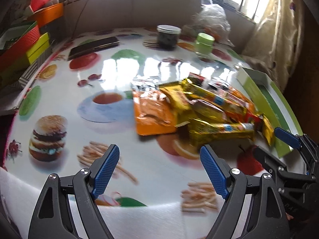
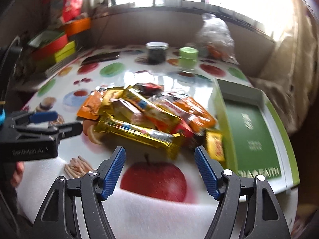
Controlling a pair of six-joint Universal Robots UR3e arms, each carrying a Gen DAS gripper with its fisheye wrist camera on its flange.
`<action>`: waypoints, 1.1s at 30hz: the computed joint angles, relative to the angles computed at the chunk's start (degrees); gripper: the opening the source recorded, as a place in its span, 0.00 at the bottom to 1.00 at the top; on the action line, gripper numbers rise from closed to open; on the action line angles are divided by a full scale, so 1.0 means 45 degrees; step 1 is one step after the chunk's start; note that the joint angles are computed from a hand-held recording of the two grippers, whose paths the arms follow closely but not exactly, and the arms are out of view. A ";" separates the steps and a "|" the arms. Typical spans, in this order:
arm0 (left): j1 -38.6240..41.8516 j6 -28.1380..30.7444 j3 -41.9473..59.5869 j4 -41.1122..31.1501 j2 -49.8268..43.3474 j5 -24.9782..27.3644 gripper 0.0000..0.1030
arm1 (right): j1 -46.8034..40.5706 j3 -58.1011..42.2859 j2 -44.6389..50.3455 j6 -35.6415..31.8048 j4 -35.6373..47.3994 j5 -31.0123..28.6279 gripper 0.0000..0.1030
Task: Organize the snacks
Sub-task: 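Grasp a gold wafer bar with right gripper while left grasps a yellow packet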
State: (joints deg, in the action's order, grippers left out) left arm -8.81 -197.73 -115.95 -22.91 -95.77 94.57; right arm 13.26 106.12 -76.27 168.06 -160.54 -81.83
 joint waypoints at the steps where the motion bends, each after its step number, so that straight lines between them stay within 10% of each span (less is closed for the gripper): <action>1: 0.0216 0.0047 -0.0039 -0.0021 0.0039 -0.0219 0.81 | 0.0094 -0.0373 0.0298 -0.0093 0.0194 -0.0037 0.70; 16: 0.0946 0.0149 0.1370 -0.1054 -0.0776 -0.0979 0.81 | 0.0652 -0.3090 0.2500 -0.2305 0.1438 0.0414 0.69; 24: 0.0987 0.0118 0.1840 -0.1320 -0.1015 -0.1263 0.81 | 0.0431 -0.3438 0.2457 -0.2521 0.2513 0.0929 0.41; 33: 0.1136 -0.0221 0.2618 -0.1662 -0.1658 -0.1796 0.81 | 0.0519 -0.4136 0.2763 -0.2612 0.3445 0.1133 0.41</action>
